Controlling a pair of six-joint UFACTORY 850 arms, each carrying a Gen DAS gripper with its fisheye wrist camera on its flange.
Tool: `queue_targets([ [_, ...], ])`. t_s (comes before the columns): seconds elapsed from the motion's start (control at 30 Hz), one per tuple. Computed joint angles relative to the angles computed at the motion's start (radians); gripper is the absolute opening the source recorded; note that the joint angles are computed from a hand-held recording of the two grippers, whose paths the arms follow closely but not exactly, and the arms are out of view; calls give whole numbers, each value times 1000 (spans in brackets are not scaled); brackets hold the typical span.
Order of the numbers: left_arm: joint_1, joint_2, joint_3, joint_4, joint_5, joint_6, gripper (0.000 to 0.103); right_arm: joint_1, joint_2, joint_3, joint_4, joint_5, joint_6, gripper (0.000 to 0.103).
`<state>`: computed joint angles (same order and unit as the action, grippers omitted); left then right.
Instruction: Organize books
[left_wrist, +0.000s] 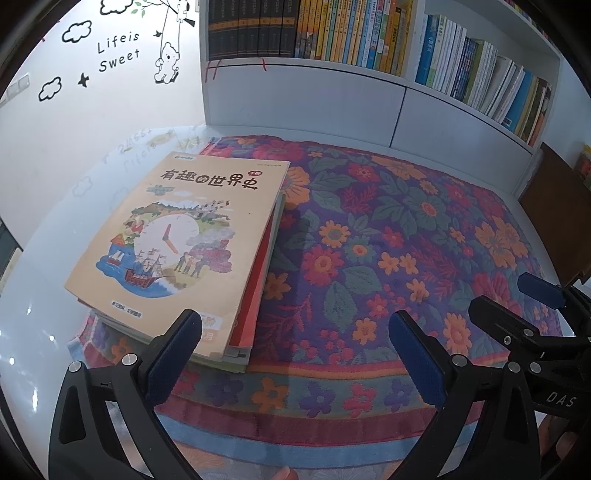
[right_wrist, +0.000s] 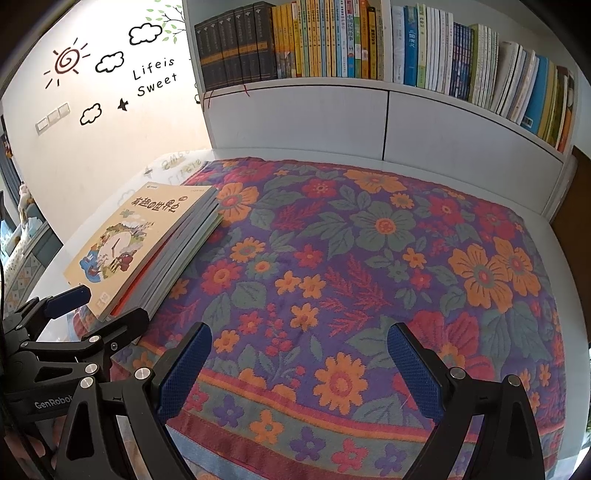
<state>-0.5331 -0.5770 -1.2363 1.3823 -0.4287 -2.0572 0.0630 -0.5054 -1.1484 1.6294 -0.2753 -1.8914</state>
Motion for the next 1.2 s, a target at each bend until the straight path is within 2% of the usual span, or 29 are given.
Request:
queue_targets([
  [0.9, 5, -9, -6, 1, 1, 14, 101, 1, -2, 1, -12, 5, 15, 95],
  [1.0, -1, -12, -9, 21, -25, 1, 101, 2, 0, 4, -3, 9, 9, 95],
  [1.1, -16, -22, -23, 10, -87, 24, 101, 9, 6, 14, 92, 36, -83, 95],
  [1.2, -17, -24, -29, 6, -79, 36, 101, 4, 9, 18, 87, 24, -74, 95],
])
